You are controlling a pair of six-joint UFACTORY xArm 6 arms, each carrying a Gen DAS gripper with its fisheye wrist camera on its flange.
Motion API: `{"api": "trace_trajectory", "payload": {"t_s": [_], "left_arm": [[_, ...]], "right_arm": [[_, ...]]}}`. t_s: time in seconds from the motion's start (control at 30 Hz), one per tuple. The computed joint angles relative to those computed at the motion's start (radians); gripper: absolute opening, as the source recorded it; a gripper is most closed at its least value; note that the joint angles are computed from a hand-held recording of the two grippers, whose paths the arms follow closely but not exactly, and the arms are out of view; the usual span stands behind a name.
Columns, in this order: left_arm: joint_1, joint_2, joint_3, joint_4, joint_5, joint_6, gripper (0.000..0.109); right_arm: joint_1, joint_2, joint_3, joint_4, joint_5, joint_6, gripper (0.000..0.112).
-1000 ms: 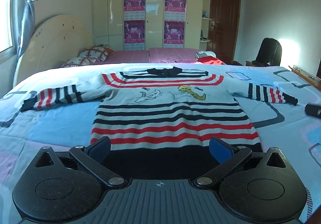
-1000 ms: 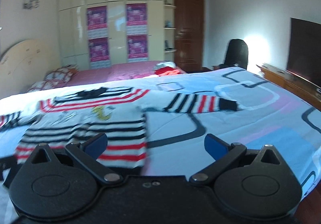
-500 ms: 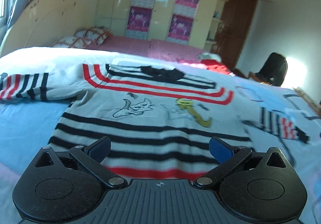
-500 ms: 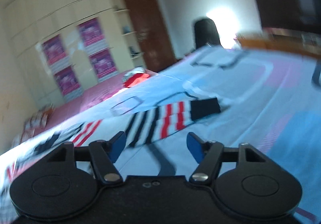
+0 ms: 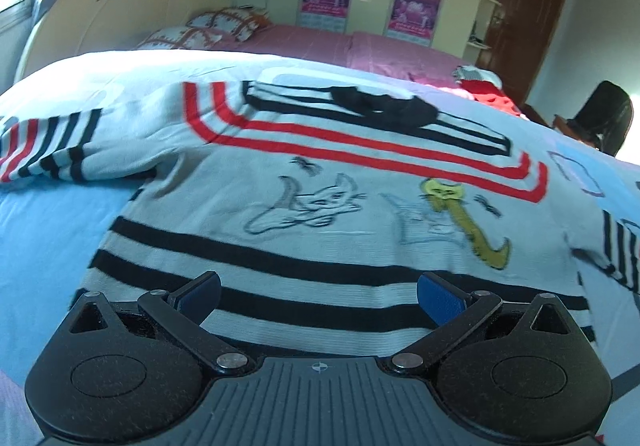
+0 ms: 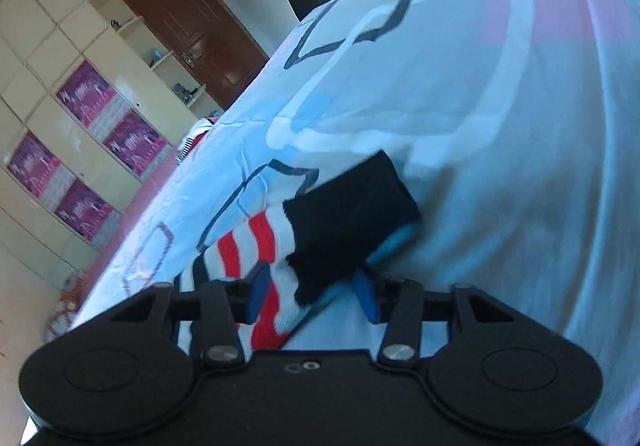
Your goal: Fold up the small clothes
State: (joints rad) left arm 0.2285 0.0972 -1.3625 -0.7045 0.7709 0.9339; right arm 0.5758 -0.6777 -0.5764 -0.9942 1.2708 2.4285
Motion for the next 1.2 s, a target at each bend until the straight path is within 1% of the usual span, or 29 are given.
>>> {"api": "trace_trajectory", "payload": {"t_s": [0.03, 0.07, 0.1, 0.17, 0.23, 0.3, 0.4, 0.5, 0.57, 0.67, 0.73, 0.77, 0.8, 0.83, 0.87, 0.9, 0.93, 0.97, 1.0, 1.07, 1.1, 1.13, 1.17, 1.2], "left_arm": [[0.007, 0.01, -0.011, 0.01, 0.0, -0.01, 0.103], [0.013, 0.021, -0.024, 0.016, -0.001, -0.018, 0.103], [0.022, 0.034, -0.041, 0.017, 0.0, -0.018, 0.103], [0.04, 0.062, -0.078, 0.01, -0.002, -0.012, 0.103], [0.059, 0.094, -0.117, -0.001, 0.003, 0.0, 0.103], [0.078, 0.137, -0.171, 0.001, 0.028, -0.001, 0.103], [0.102, 0.209, -0.262, 0.004, 0.071, -0.014, 0.103], [0.132, 0.267, -0.34, -0.008, 0.104, -0.012, 0.103], [0.16, 0.31, -0.404, -0.006, 0.146, -0.015, 0.103], [0.191, 0.369, -0.482, 0.038, 0.15, -0.037, 0.103], [0.212, 0.431, -0.572, 0.08, 0.201, -0.072, 0.103], [0.22, 0.458, -0.609, 0.094, 0.219, -0.089, 0.103], [0.227, 0.477, -0.635, 0.098, 0.229, -0.096, 0.103], [0.234, 0.495, -0.663, 0.086, 0.253, -0.094, 0.103], [0.239, 0.507, -0.683, 0.071, 0.274, -0.083, 0.103], [0.238, 0.508, -0.685, 0.057, 0.278, -0.074, 0.103], [0.24, 0.521, -0.709, 0.028, 0.31, -0.065, 0.103], [0.243, 0.541, -0.747, -0.013, 0.366, -0.063, 0.103], [0.242, 0.562, -0.786, -0.043, 0.42, -0.076, 0.103], [0.22, 0.604, -0.854, -0.111, 0.519, -0.096, 0.102], [0.203, 0.613, -0.864, -0.147, 0.551, -0.095, 0.102], [0.181, 0.624, -0.874, -0.18, 0.579, -0.092, 0.094], [0.154, 0.645, -0.901, -0.198, 0.611, -0.102, 0.065], [0.126, 0.685, -0.957, -0.202, 0.652, -0.143, 0.061]], "right_arm": [[-0.016, 0.018, -0.015, 0.015, -0.002, -0.025, 0.01], [-0.033, 0.023, -0.018, 0.017, -0.017, -0.041, 0.009], [-0.034, 0.043, -0.04, 0.017, -0.003, -0.053, 0.008], [-0.005, 0.106, -0.115, -0.01, 0.062, -0.113, 0.008], [0.025, 0.197, -0.217, -0.07, 0.098, -0.173, 0.008], [0.05, 0.311, -0.345, -0.138, 0.098, -0.273, 0.008], [0.064, 0.499, -0.559, -0.224, 0.019, -0.417, 0.008], [0.046, 0.696, -0.78, -0.239, -0.127, -0.534, 0.008], [0.041, 0.837, -0.933, -0.212, -0.201, -0.627, 0.008], [0.042, 1.045, -1.163, -0.115, -0.291, -0.777, 0.008], [0.047, 1.176, -1.303, -0.033, -0.329, -0.882, 0.009], [0.051, 1.239, -1.384, 0.04, -0.331, -0.954, 0.016], [0.047, 1.295, -1.448, 0.129, -0.342, -1.043, 0.032], [0.047, 1.339, -1.486, 0.176, -0.346, -1.105, 0.034], [0.062, 1.361, -1.52, 0.182, -0.316, -1.137, 0.035], [0.087, 1.349, -1.512, 0.146, -0.289, -1.128, 0.039], [0.105, 1.313, -1.461, 0.079, -0.305, -1.076, 0.039], [0.119, 1.259, -1.391, 0.032, -0.318, -0.997, 0.039], [0.134, 1.213, -1.338, -0.002, -0.301, -0.932, 0.039], [0.162, 1.129, -1.246, -0.052, -0.236, -0.844, 0.039], [0.17, 1.079, -1.188, -0.066, -0.204, -0.811, 0.039], [0.178, 1.035, -1.141, -0.071, -0.174, -0.784, 0.039], [0.189, 0.995, -1.1, -0.073, -0.142, -0.759, 0.039], [0.203, 0.958, -1.064, -0.075, -0.109, -0.738, 0.04]]}}
